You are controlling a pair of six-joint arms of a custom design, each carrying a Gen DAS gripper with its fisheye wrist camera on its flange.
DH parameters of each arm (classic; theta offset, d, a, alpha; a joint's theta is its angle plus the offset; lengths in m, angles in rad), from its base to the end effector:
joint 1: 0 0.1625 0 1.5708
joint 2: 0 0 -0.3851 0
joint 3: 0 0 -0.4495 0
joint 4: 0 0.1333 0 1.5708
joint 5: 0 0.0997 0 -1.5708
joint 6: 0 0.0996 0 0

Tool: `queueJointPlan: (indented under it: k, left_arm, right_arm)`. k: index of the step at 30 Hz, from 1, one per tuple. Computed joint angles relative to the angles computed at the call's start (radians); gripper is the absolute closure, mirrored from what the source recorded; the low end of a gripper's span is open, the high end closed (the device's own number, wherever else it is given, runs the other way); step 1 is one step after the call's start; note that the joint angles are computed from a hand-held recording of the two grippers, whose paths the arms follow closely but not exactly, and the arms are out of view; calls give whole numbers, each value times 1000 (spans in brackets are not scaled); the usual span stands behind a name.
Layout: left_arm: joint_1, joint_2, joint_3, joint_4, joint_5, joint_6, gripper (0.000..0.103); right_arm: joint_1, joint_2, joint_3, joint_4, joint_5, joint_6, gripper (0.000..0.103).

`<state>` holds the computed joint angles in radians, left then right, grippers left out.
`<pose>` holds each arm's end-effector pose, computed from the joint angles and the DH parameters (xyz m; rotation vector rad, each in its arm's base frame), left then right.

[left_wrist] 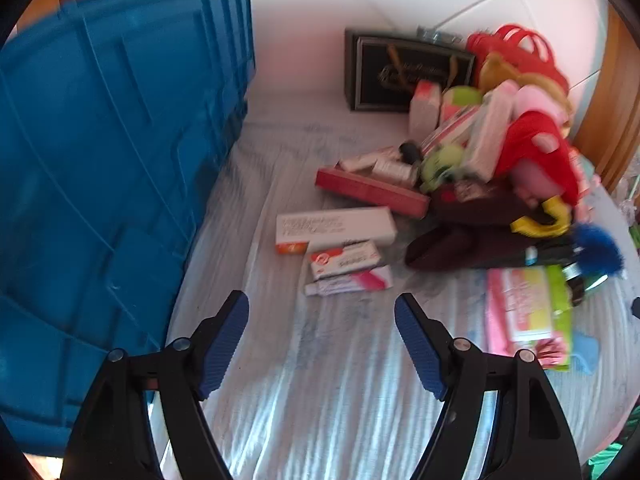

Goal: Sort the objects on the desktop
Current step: 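Grasp the small red-white eye ointment box with the left gripper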

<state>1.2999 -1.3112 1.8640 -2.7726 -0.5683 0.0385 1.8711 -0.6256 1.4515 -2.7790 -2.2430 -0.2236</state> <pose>0.0506 -0.6297 0.3162 -0.0584 2.1178 -0.8285 0.2865 -0.6843 0.0224 0.4726 -2.3995 0.5045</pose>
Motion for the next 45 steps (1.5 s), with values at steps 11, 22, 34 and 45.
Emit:
queueJointPlan:
  k: [11, 22, 34, 45]
  left_arm:
    - [133, 163, -211, 62, -106, 188, 28]
    - [197, 293, -366, 175, -313, 286, 49]
    - [150, 164, -197, 167, -334, 148, 74]
    - [113, 143, -112, 116, -246, 74, 74]
  right_arm:
    - [8, 151, -145, 144, -24, 116, 0]
    - [17, 300, -321, 278, -43, 240, 0]
    - [15, 329, -334, 217, 19, 142, 44]
    - [24, 372, -384, 272, 49, 123, 0]
